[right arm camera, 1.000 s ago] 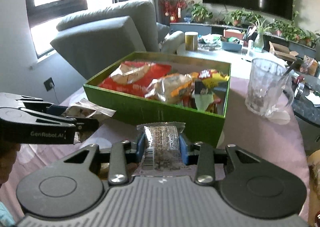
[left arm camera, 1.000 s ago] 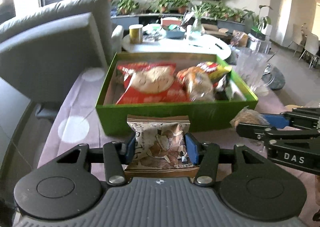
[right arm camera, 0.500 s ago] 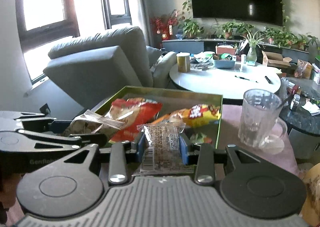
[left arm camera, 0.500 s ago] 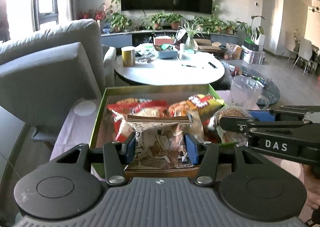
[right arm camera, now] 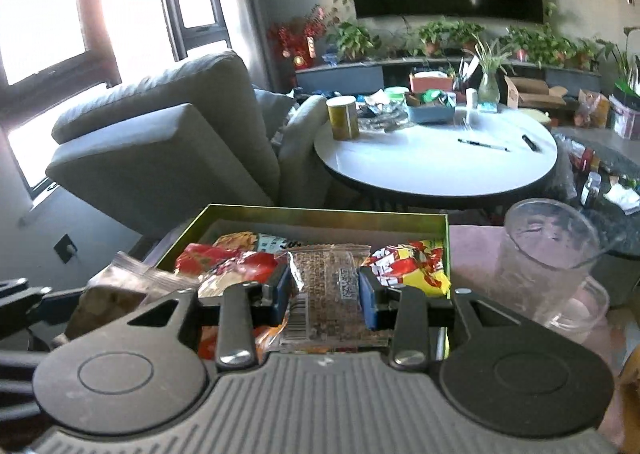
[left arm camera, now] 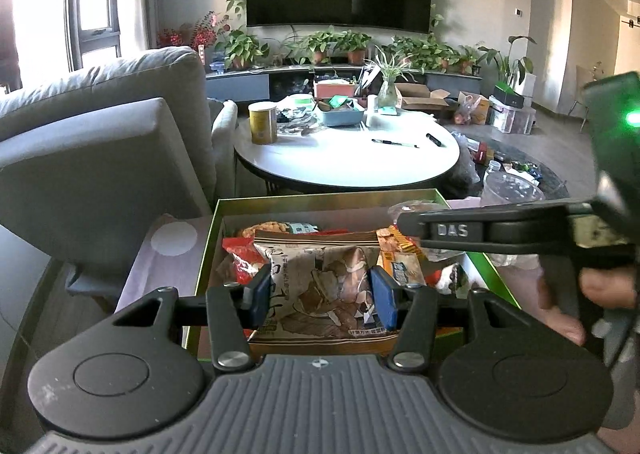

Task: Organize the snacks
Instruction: 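Carry both packets over the green box with both grippers, then lower both packets into the green box and open both grippers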

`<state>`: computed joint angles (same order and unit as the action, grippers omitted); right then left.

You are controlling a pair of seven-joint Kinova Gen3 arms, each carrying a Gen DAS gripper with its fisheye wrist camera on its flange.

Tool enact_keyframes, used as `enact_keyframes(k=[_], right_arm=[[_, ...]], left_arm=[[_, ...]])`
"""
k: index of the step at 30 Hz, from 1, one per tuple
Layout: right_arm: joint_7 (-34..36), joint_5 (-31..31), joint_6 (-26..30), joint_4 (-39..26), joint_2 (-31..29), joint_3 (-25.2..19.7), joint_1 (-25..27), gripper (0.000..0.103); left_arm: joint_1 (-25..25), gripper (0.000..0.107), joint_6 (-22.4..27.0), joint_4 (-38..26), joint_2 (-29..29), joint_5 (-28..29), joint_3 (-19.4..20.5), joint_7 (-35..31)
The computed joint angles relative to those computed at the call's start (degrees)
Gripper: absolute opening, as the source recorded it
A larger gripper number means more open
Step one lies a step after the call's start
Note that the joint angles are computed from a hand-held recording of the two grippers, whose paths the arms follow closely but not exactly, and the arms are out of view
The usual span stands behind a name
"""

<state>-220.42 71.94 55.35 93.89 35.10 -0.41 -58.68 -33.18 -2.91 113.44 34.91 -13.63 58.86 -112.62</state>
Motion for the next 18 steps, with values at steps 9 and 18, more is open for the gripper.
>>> enact_keyframes(k=[9,18], right_arm=[[3.21,-2.98,-4.16,-3.29,2.27,1.68,3.03,0.08],[0.68,-4.16,-8.23,-5.1,3.89,4.99,3.27,0.08]], left_arm=[[3.1,0.048,1.29,-3.4,1.13,0.9,-3.04,-0.73],[5.09,0.048,2.14,-4.82,1.44,3.13,-5.11,-2.25]])
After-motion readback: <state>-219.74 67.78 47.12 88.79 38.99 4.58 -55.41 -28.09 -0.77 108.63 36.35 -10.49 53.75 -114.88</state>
